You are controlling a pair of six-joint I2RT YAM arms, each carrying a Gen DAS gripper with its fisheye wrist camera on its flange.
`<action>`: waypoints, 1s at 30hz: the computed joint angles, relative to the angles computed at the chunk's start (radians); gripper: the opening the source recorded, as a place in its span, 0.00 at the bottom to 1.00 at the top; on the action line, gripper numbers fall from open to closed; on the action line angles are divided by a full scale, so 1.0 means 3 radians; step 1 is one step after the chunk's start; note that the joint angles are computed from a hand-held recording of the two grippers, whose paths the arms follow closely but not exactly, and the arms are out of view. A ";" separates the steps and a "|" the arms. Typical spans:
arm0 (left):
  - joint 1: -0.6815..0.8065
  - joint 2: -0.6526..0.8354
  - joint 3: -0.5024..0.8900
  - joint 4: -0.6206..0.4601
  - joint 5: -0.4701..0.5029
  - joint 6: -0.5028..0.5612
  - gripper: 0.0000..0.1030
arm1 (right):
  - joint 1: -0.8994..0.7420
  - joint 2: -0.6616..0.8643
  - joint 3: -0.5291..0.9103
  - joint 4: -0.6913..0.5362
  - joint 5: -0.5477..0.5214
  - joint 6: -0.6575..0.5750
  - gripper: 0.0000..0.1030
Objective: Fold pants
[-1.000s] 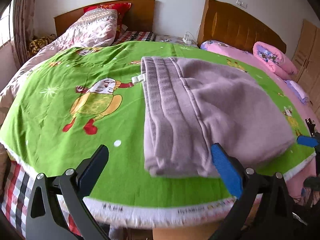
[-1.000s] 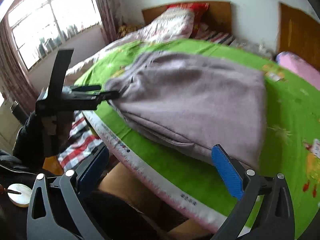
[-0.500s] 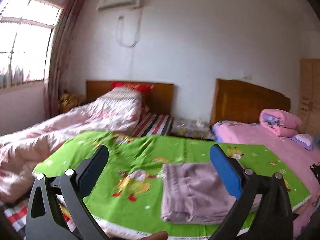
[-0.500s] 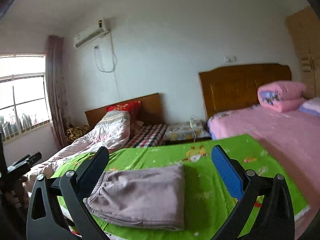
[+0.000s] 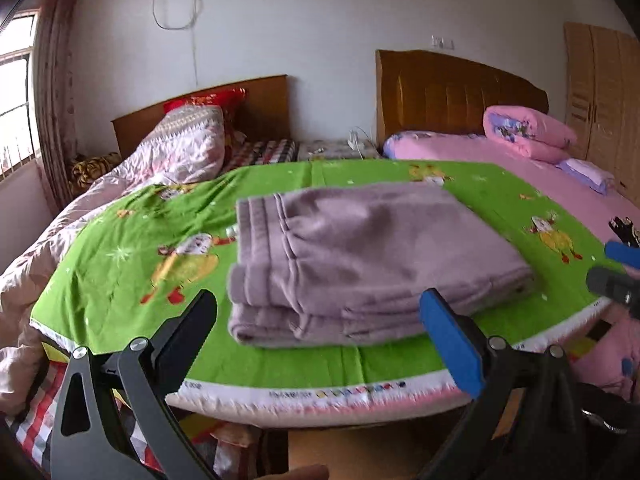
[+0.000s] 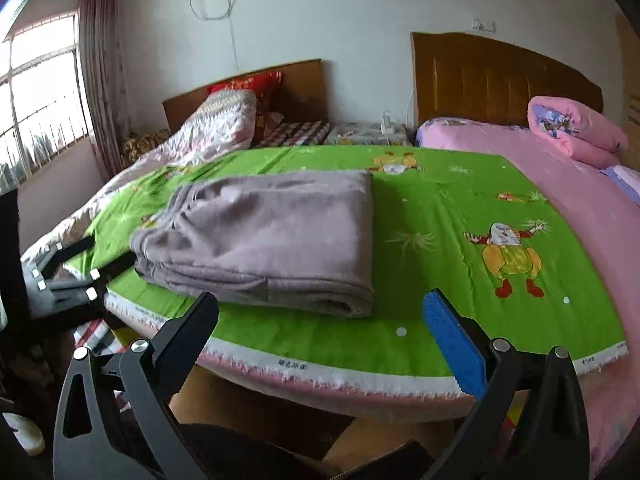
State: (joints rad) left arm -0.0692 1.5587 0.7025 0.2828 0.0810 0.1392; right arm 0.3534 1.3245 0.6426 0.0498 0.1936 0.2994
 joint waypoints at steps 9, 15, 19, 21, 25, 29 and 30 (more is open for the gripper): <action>-0.0025 -0.0135 -0.0147 0.0089 -0.0055 0.0041 0.98 | 0.0087 0.0060 0.0036 0.0060 0.0039 -0.0028 0.96; 0.0025 -0.0090 -0.0118 0.0064 -0.0021 0.0010 0.98 | 0.0094 0.0119 0.0076 0.0034 0.0008 -0.0074 0.96; 0.0026 -0.0083 -0.0119 0.0056 -0.0010 0.0018 0.98 | 0.0116 0.0137 0.0090 0.0021 0.0021 -0.0073 0.96; 0.0027 -0.0078 -0.0118 0.0054 -0.0006 0.0023 0.98 | 0.0132 0.0142 0.0098 0.0011 0.0031 -0.0068 0.96; 0.0032 -0.0062 -0.0106 0.0043 -0.0004 0.0027 0.98 | 0.0119 0.0154 0.0105 0.0005 0.0011 -0.0066 0.96; 0.0036 -0.0060 -0.0104 0.0042 0.0001 0.0028 0.98 | 0.0116 0.0156 0.0102 0.0004 0.0004 -0.0060 0.96; 0.0039 -0.0056 -0.0101 0.0040 0.0005 0.0027 0.98 | 0.0120 0.0157 0.0103 0.0004 0.0009 -0.0060 0.96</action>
State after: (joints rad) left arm -0.0576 1.5419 0.6721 0.2948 0.0823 0.1474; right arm 0.3893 1.3717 0.6735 0.0511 0.1962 0.2814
